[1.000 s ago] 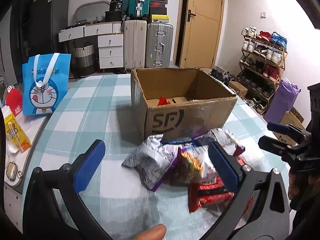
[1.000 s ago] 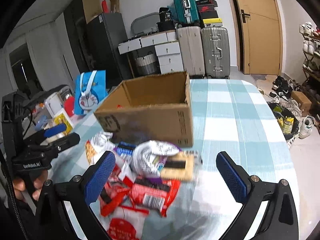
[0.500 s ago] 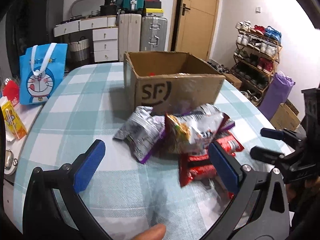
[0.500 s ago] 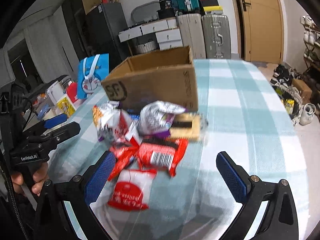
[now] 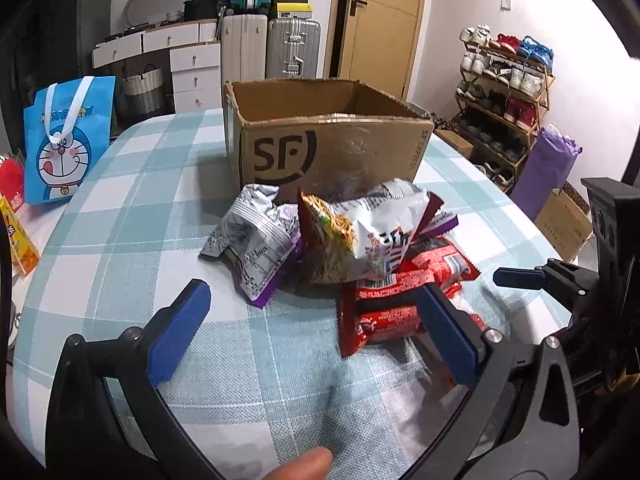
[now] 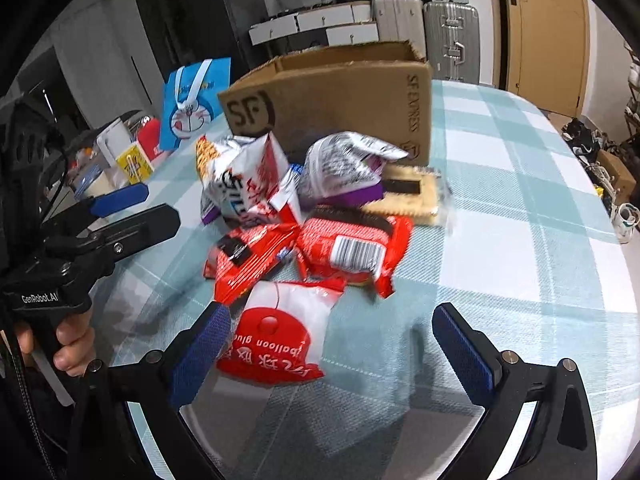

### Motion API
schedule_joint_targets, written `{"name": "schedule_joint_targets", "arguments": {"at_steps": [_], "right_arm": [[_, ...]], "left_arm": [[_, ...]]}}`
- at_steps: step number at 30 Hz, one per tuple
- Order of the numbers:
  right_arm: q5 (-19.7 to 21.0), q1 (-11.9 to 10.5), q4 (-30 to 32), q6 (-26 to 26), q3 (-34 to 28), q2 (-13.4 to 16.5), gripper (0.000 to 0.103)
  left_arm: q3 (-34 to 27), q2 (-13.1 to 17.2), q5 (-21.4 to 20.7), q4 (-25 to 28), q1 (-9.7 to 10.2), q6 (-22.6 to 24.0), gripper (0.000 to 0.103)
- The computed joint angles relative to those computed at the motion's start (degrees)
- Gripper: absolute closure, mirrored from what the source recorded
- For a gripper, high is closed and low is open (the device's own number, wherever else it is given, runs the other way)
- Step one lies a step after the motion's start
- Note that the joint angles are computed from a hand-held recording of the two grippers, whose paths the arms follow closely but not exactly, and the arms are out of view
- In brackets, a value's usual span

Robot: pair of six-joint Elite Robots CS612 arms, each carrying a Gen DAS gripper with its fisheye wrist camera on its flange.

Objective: Organize snacks
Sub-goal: 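Withdraw both tools from the box back toward the snack pile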

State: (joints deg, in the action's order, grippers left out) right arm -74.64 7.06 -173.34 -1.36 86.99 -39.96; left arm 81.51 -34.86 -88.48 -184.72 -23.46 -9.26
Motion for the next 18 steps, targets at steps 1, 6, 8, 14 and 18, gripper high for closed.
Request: {"name": "schedule_joint_targets", "arguments": {"at_steps": [1, 6, 8, 14, 18], "right_arm": [[-0.3, 0.1, 0.5, -0.3, -0.1, 0.1, 0.001], [-1.3, 0.6, 2.3, -0.9, -0.9, 0.6, 0.0], [-2.5, 0.8, 3.2, -1.5, -1.3, 0.7, 0.001], [-6.1, 0.9, 4.5, -2.6, -1.1, 0.3, 0.001], [-5.9, 0.5, 4.9, -3.0, -0.9, 0.2, 0.001]], "left_arm": [[-0.1, 0.1, 0.0, 0.3, -0.02, 0.3, 0.0], [-0.8, 0.6, -0.7, 2.1, -0.04, 0.8, 0.0], [-1.1, 0.8, -1.4, 2.7, 0.03, 0.7, 0.0], [-2.1, 1.4, -3.3, 4.9, 0.08, 1.0, 0.0], [-2.6, 1.7, -4.5, 5.7, -0.05, 1.8, 0.0]]}}
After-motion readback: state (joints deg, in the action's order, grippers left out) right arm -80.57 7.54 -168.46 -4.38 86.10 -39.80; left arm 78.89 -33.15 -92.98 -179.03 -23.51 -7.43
